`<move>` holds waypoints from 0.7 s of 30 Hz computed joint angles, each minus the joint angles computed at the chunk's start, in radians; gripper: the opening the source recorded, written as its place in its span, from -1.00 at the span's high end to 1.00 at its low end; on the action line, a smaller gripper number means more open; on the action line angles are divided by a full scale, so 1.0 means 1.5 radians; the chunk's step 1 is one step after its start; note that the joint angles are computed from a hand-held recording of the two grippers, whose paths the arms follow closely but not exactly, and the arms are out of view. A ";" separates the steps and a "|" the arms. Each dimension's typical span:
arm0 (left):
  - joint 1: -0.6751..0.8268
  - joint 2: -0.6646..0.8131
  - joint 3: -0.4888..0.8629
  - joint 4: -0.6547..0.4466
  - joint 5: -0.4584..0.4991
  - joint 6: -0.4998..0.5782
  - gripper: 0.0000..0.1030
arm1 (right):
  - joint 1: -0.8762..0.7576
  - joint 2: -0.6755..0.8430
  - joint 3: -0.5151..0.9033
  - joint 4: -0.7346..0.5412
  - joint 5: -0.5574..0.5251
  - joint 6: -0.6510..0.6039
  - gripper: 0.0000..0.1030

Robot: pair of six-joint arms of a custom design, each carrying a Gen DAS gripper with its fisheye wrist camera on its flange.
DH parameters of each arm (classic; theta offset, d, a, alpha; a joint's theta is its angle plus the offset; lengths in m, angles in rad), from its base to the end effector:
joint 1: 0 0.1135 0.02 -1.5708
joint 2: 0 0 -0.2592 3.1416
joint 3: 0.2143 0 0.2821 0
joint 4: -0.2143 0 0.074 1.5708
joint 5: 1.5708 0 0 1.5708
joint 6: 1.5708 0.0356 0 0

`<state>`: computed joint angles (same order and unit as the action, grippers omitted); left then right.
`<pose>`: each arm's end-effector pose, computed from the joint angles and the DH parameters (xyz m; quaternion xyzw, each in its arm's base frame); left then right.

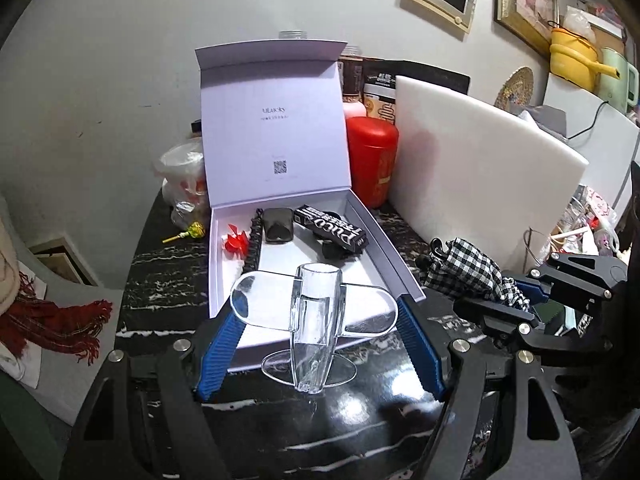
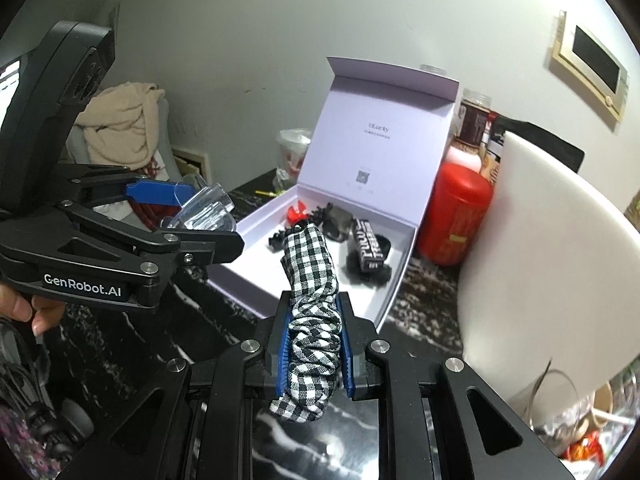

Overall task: Organize rigid objects
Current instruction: 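Lift and carry the airplane with the left tool while the right tool carries the scrunchie to the box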

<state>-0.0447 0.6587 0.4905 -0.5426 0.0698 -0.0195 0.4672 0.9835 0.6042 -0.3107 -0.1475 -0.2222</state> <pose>0.1795 -0.0105 0.2137 0.0260 0.9082 -0.0451 0.4154 0.2109 0.1123 0.2134 -0.3344 0.8384 0.1181 0.4138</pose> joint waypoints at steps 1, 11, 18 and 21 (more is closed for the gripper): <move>0.003 0.008 0.003 0.006 0.002 0.002 -0.46 | -0.003 0.011 0.006 0.006 -0.003 -0.001 0.62; 0.024 0.123 0.046 0.083 0.004 0.014 -0.46 | -0.018 0.108 0.065 0.053 -0.017 -0.003 0.62; 0.039 0.204 0.077 0.133 0.013 0.026 -0.46 | -0.025 0.174 0.107 0.076 -0.026 -0.005 0.62; 0.044 0.236 0.091 0.152 0.013 0.031 -0.46 | -0.029 0.202 0.126 0.085 -0.030 -0.005 0.62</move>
